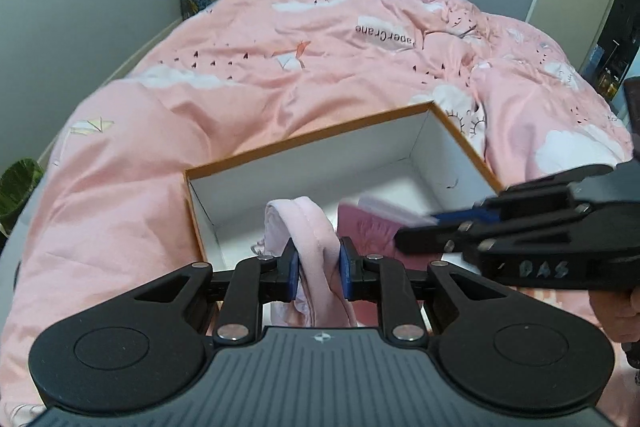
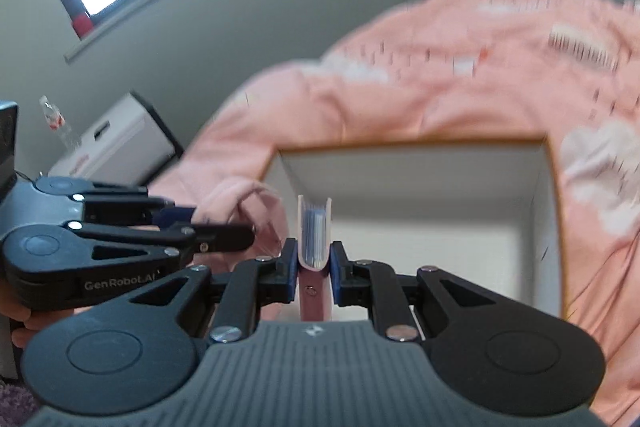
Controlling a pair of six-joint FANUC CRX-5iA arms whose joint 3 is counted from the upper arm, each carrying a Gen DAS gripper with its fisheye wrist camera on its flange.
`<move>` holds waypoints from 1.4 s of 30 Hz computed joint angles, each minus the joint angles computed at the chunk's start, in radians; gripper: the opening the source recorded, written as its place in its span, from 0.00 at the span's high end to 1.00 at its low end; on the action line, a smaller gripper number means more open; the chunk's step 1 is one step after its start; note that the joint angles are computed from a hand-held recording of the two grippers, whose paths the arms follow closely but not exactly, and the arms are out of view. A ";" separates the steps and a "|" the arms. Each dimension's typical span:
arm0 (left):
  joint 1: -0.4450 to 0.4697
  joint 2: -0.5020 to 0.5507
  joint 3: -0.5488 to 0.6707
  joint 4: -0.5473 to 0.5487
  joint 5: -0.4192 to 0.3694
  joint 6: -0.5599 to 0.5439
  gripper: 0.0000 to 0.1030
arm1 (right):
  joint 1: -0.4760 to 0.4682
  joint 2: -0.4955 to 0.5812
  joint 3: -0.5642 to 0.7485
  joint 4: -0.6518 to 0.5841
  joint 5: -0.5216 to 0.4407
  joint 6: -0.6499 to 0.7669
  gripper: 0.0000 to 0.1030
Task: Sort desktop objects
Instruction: 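Lift the pink pouch with the left gripper and carry it into the box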
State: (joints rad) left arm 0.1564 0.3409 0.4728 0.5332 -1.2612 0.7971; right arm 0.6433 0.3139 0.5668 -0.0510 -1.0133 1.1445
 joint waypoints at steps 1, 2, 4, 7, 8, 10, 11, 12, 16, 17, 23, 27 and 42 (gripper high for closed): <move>0.002 -0.001 -0.013 0.012 0.011 -0.013 0.79 | -0.006 0.022 0.029 -0.015 -0.032 0.012 0.84; 0.003 -0.001 -0.026 0.024 0.022 -0.022 0.79 | -0.003 0.036 0.037 -0.014 -0.039 0.006 0.84; 0.006 -0.003 -0.046 0.030 0.047 -0.015 0.79 | -0.001 0.051 0.039 -0.007 -0.032 -0.011 0.84; 0.006 -0.020 -0.093 0.041 0.105 -0.032 0.80 | -0.001 0.062 0.025 -0.009 0.000 -0.060 0.84; 0.004 -0.033 -0.119 0.041 0.138 -0.049 0.80 | 0.004 0.059 0.006 0.001 0.022 -0.082 0.84; -0.003 -0.061 -0.169 0.026 0.203 -0.078 0.80 | 0.016 0.044 -0.034 0.033 0.057 -0.120 0.84; -0.001 -0.062 -0.178 0.026 0.206 -0.086 0.80 | 0.026 0.037 -0.061 0.060 0.080 -0.145 0.84; 0.003 -0.054 -0.172 0.027 0.185 -0.078 0.80 | 0.034 0.029 -0.082 0.076 0.096 -0.162 0.84; 0.005 -0.093 -0.262 0.046 0.253 -0.137 0.80 | 0.040 0.016 -0.124 0.067 0.138 -0.210 0.84; 0.002 -0.112 -0.294 0.037 0.288 -0.158 0.80 | 0.044 0.015 -0.132 0.072 0.143 -0.220 0.83; 0.012 -0.170 -0.421 0.087 0.358 -0.256 0.79 | 0.047 0.014 -0.153 0.056 0.144 -0.255 0.83; 0.021 -0.161 -0.369 0.023 0.279 -0.188 0.78 | 0.045 0.008 -0.163 0.035 0.140 -0.278 0.82; 0.072 -0.153 -0.322 0.013 0.150 -0.104 0.71 | 0.051 0.021 -0.127 -0.075 0.135 -0.192 0.78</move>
